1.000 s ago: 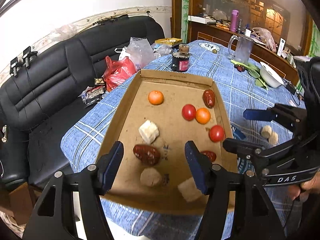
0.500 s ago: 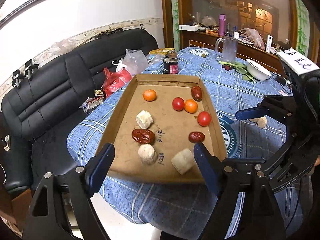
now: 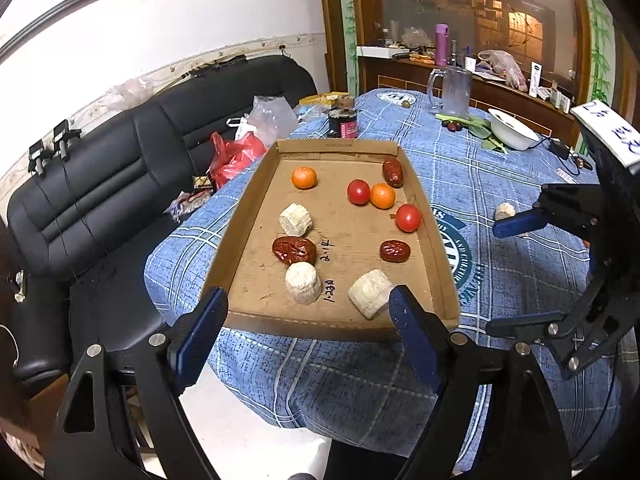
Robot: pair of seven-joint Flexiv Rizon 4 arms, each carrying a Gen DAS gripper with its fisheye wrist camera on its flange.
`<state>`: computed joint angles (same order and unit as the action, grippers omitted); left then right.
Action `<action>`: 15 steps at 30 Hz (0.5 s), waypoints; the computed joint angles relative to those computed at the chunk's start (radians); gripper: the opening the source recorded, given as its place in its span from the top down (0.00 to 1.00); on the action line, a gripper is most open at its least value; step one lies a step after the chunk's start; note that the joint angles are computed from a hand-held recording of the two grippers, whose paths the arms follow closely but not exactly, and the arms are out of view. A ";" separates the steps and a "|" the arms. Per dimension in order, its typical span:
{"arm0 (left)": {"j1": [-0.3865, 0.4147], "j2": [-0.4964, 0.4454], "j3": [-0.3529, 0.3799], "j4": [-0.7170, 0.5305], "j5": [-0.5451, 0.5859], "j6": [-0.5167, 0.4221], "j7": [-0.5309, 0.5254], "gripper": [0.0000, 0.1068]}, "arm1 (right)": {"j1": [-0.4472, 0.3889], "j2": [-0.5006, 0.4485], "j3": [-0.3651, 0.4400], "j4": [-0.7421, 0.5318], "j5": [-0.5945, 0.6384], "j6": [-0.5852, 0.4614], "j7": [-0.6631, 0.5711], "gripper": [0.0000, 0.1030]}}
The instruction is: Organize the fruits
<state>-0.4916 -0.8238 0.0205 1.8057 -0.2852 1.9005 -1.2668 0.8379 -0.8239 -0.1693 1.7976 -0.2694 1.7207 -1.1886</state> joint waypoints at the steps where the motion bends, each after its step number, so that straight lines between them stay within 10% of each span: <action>1: 0.000 0.003 -0.002 0.005 0.005 0.005 0.001 0.22 | 0.011 0.002 -0.011 0.005 0.003 0.004 0.001 0.11; 15: 0.020 0.014 -0.035 0.039 0.023 0.061 0.012 0.22 | 0.078 0.015 -0.069 0.034 0.026 0.019 -0.021 0.11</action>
